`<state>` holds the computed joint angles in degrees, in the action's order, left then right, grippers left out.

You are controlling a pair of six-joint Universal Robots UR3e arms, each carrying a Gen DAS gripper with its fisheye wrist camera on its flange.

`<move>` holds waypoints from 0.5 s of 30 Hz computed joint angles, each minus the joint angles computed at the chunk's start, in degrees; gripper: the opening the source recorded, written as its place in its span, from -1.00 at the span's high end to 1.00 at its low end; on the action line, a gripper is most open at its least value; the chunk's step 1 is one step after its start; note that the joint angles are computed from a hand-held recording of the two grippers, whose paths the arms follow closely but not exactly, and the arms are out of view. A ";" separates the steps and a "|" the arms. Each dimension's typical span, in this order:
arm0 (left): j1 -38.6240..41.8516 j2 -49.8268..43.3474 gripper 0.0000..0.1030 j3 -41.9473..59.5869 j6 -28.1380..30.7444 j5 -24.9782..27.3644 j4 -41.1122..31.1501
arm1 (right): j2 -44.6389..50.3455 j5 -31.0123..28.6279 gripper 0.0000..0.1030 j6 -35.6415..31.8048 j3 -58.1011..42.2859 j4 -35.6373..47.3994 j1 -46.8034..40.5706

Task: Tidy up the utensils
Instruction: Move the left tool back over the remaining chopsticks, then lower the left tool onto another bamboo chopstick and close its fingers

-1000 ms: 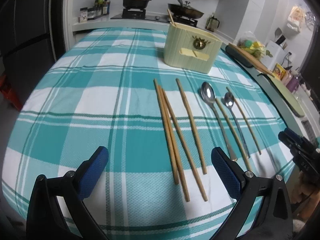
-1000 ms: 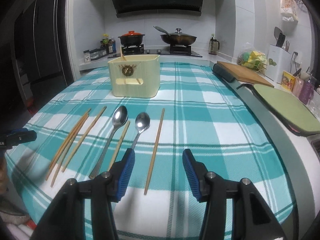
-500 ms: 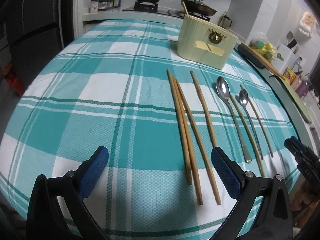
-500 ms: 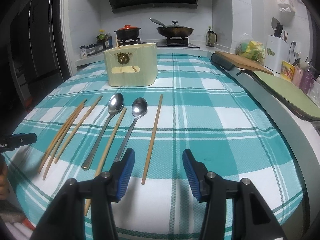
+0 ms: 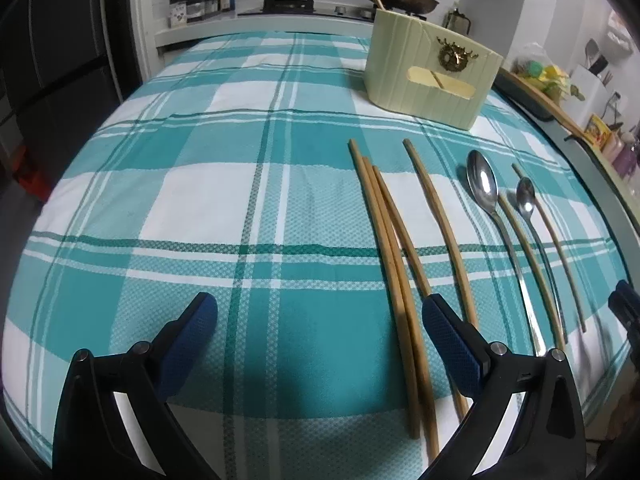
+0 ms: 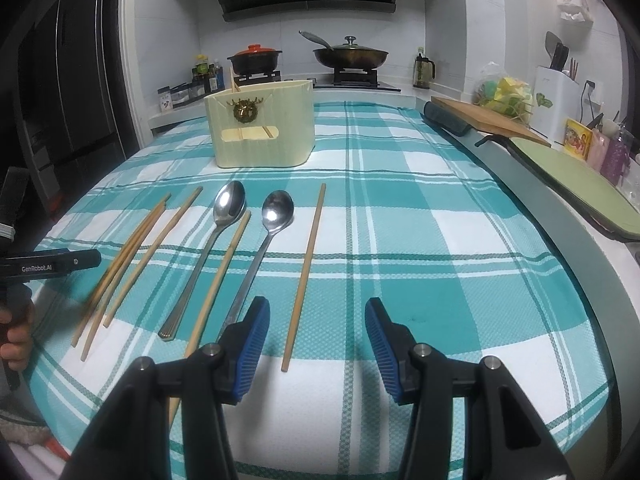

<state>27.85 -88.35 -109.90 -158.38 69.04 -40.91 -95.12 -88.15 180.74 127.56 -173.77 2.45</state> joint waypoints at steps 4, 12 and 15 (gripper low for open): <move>-2.25 -2.00 -0.98 1.02 -0.16 3.48 1.65 | 0.47 0.09 0.02 0.45 -0.29 -0.02 -0.27; -2.54 -4.45 -0.98 2.74 -0.32 4.77 1.21 | 0.97 0.07 0.02 -0.09 -0.62 -0.03 0.01; -3.35 -5.34 -0.98 3.52 -0.33 5.78 1.45 | 1.43 -0.15 0.02 -0.07 -1.03 0.10 0.35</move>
